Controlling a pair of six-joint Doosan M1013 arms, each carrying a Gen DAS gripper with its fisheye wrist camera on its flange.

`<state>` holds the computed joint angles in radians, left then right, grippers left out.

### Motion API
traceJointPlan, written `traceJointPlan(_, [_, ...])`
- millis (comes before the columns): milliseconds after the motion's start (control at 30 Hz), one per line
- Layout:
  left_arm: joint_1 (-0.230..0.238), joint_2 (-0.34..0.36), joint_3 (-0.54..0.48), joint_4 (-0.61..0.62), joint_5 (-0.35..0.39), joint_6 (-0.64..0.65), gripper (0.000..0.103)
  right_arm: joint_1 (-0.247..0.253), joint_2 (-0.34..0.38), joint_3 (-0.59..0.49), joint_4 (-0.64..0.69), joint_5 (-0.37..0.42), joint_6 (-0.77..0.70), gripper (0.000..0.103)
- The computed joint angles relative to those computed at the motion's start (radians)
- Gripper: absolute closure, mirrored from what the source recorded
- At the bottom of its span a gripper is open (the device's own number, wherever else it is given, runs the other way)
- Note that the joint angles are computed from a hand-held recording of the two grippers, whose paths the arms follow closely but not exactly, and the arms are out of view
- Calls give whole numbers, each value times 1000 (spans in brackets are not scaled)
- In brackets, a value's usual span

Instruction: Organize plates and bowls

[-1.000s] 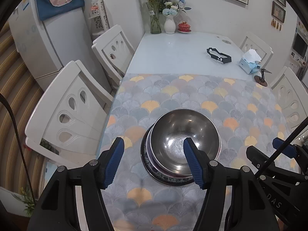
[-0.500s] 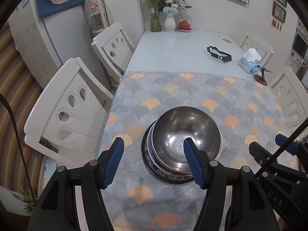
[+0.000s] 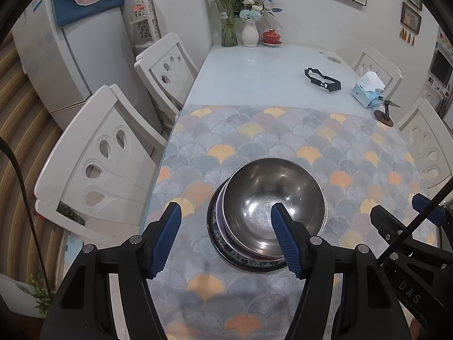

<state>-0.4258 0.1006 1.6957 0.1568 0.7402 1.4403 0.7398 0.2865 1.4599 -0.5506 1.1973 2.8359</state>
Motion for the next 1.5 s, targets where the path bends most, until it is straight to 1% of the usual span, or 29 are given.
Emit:
traceJointPlan(400, [-3,4,-2,19,5,-8,39,-3,3,-1,1,2,-1,31])
traceJointPlan(733, [2,8,-6,0,13,-3,39,-5,5,-1,-3,4,-3,31])
traceJointPlan(900, [-2,4,-3,10,10,-16,39,-6,3,1,-7,4,-3,31])
traceJointPlan(1000, [-5,2,-2,23,9,-31,39,-4,5,-2,-18,15,-4,31])
traceJointPlan(1100, [-7,2,-3,27,12,-32,39,8,10,-9,-62,50,8,31])
traceJointPlan(1500, [-15,4,-10,14,12,-22,39,11,0,-4,-79,70,19,31])
